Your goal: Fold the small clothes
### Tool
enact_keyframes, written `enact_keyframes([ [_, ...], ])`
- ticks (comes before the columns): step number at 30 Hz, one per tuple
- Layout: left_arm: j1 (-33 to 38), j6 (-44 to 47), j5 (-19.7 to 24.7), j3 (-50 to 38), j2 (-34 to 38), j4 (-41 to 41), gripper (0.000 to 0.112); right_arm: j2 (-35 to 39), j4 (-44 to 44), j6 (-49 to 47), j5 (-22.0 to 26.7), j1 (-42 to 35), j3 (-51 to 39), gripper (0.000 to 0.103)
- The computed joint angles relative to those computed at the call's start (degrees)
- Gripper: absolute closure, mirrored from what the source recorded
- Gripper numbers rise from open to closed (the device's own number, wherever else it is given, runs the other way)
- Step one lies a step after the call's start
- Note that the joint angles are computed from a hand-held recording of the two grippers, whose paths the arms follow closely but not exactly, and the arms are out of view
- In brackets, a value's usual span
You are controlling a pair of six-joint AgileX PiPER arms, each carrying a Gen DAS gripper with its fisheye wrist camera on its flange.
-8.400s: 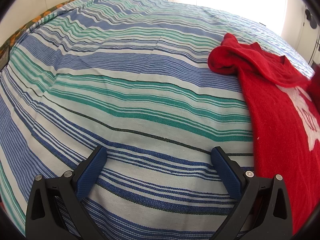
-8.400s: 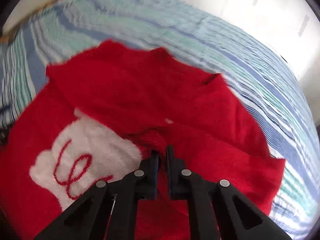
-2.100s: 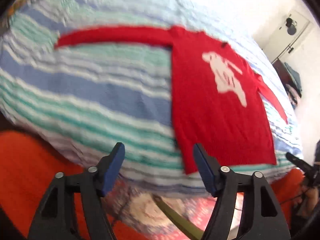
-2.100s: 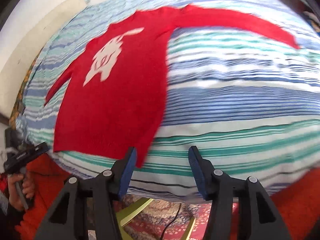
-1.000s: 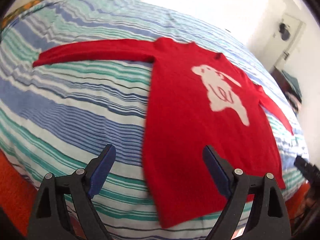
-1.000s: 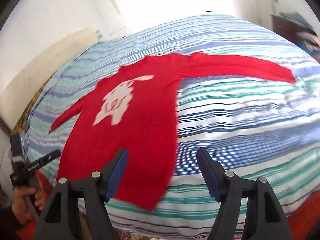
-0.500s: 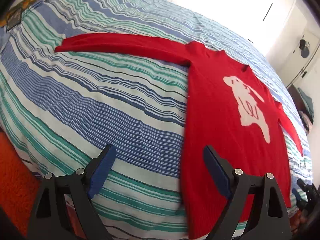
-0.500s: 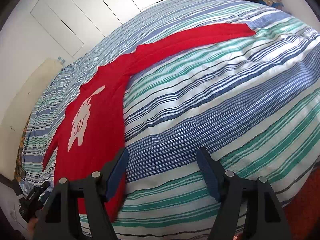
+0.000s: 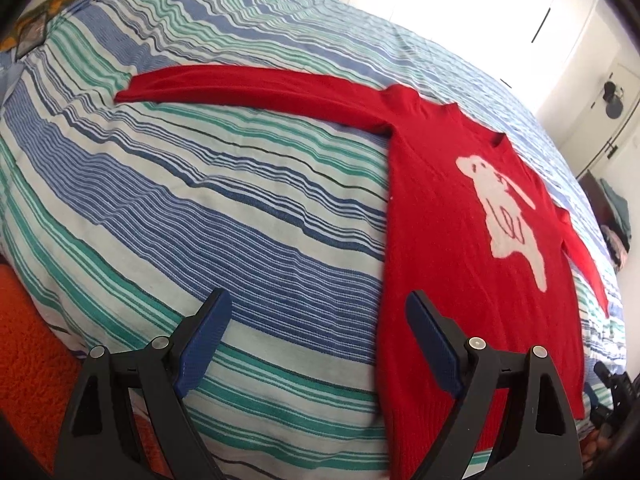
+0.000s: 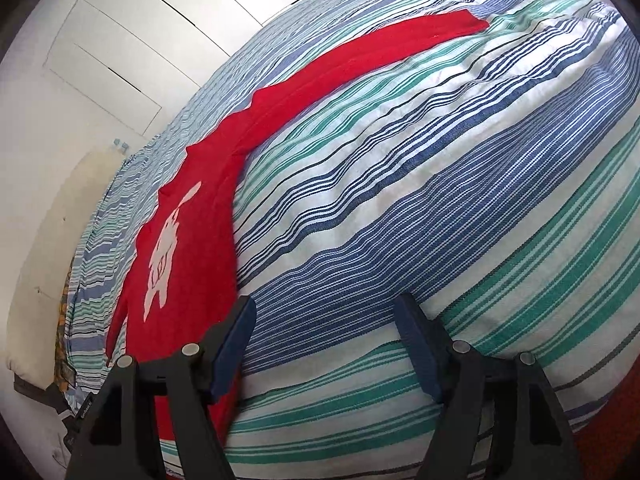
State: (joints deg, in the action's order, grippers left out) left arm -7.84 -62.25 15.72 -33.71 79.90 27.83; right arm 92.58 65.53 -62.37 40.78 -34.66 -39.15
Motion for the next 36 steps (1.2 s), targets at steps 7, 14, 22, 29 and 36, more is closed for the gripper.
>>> enact_keyframes([
  [7,3.1,5.21,-1.12,0.98,-1.68,-6.04,0.022,-0.36,-0.11,-0.24,-1.67,1.61,0.33,0.028],
  [14,2.25,2.53,-0.42,-0.31,-1.13,-1.95,0.022,0.04,0.24,-0.75,-1.5,1.62,0.21,0.027],
  [22,6.15,4.07,-1.64,0.69,-1.4,-4.4,0.022,-2.34,0.01,5.46,10.4,-4.39,-4.31,0.026],
  [29,6.22,3.78,-2.07,0.15,-0.34,-4.4,0.022,15.21,3.13,17.44,15.49,-7.06,-31.35,0.026],
  [36,4.96,-0.33,-0.68,-0.51,1.73,0.33,0.022,37.18,-2.74,38.41,16.9,-6.95,-58.18,0.032],
])
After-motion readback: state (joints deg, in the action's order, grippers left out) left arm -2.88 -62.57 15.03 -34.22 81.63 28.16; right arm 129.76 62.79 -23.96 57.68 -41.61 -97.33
